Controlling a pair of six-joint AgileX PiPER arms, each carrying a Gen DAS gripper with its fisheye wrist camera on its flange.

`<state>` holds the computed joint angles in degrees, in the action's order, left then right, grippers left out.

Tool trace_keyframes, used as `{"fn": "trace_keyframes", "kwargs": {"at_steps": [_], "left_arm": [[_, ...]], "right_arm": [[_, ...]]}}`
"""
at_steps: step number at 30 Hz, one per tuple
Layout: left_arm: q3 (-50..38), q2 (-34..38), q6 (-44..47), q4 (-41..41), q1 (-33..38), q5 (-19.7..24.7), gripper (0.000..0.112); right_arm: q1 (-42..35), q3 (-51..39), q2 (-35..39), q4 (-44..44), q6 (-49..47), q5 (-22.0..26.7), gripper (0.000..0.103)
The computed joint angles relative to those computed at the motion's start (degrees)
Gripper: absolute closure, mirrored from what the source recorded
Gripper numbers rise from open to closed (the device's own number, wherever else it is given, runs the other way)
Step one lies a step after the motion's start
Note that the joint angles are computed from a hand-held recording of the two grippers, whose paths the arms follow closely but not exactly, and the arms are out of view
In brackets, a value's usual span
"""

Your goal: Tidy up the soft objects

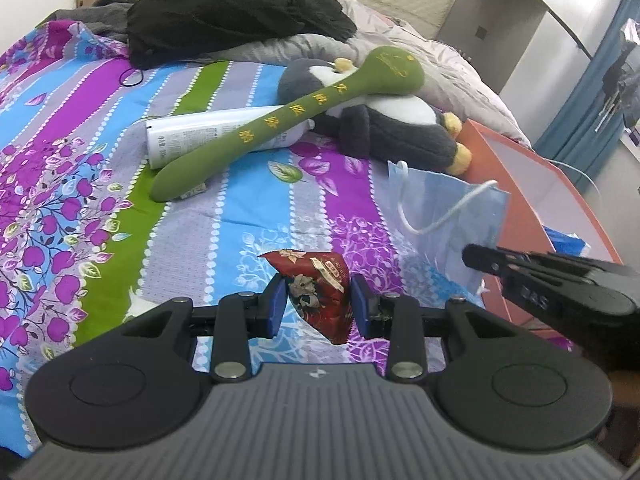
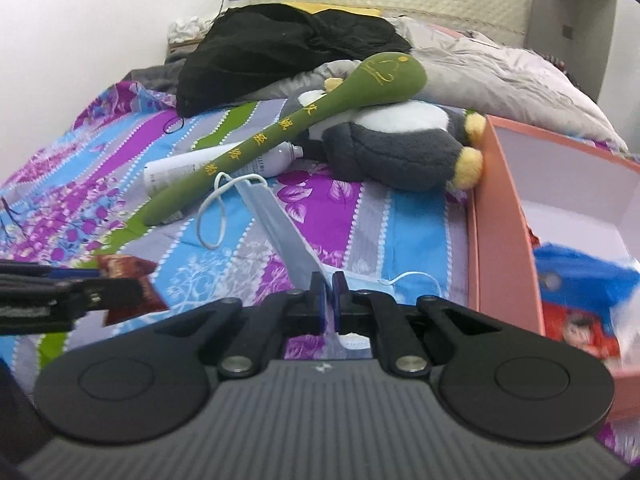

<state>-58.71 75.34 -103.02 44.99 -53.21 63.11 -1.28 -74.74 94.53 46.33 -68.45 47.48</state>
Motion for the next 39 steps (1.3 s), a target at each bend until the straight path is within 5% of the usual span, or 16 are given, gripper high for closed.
{"fn": "trace_keyframes", "kwargs": {"at_steps": [12,24,33,36,38,39], "left_arm": [[-9.26,3.68,6.97,0.34,-1.89,1.47,0.073],[-28.78,13.28,22.48,0.48,2.26,-1.09,0.073],[-20.87,11.33,18.66,-4.39,1.55,-1.47,0.073],[-16.59,9.6,16.37,-5.25,0.95,-1.11,0.073],[-13.9,8.28,14.9,-5.79,0.63,-0.9,0.073],[-12.67,7.66,14.18,-6.1,0.47,-0.61,0.073]], "right_arm": [[-8.98,-1.7,-5.86,5.56,1.19,9.91,0.097],[-13.21,-13.05,-1.33,7.24,6.13,14.0,0.096],[-12.48,-4.09,1.14,3.56,1.46,16.06,0.094],[-10.63,-1.14,2.22,1.88,-0.42,15.93,0.085],[-9.45,0.55,2.85,1.82,-1.91,16.18,0.061],[-8.98,1.52,2.71,1.77,-2.52,16.11,0.057]]}}
